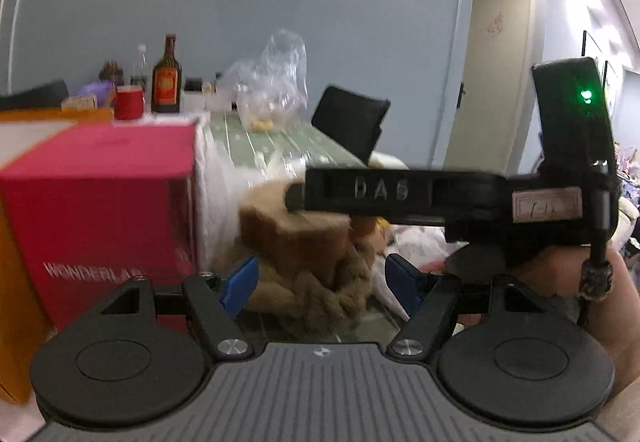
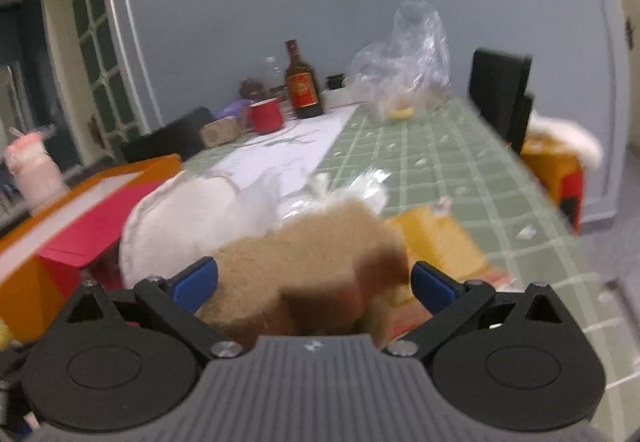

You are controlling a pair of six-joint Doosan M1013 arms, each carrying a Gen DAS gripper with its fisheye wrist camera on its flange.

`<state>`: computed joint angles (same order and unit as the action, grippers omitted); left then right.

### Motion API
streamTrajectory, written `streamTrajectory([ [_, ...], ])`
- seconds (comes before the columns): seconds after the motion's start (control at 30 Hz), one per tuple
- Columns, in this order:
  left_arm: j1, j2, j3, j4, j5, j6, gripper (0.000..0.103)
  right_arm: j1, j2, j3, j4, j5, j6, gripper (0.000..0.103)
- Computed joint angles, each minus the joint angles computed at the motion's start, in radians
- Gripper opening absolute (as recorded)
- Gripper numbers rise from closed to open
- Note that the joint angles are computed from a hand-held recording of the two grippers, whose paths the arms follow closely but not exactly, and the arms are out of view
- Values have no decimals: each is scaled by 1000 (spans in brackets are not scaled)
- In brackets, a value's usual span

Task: Organize soft objects
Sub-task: 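Grasp the brown toast-shaped sponge with the right tool, then lift the brown toast-shaped sponge off the rope toy with the right tool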

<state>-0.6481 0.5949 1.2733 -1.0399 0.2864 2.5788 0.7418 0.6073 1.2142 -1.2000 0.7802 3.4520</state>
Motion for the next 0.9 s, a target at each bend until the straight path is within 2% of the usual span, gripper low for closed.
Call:
streamTrajectory([
  [0.07,2,2,-4,45,25,-47,85,-1,0,4,-21,-2,23,100],
  [0.17,-4,5,-3,139,-2,-127,85,-1,5,-1,-33,-28,29,101],
  [0.27,-4,13,-21,215,20,-215,84,-12,10,-5,-19,-60,61,101],
  [0.43,2,16,-28,200,40,-212,84,-22,-7,40,-114,-131,244,99],
  [0.5,3,18,-32,194,32,-213,84,-18,-11,50,-156,-114,298,86],
  [0.57,4,19,-30,179,11,-212,84,-7,-14,63,-228,-77,385,63],
  [0.73,9,23,-38,185,33,-247,84,-1,-21,95,-393,-57,546,45],
  [0.8,7,24,-37,186,27,-238,84,2,-22,108,-473,-43,613,43],
  [0.9,1,26,-40,252,12,-270,84,4,-30,132,-580,-33,715,38],
])
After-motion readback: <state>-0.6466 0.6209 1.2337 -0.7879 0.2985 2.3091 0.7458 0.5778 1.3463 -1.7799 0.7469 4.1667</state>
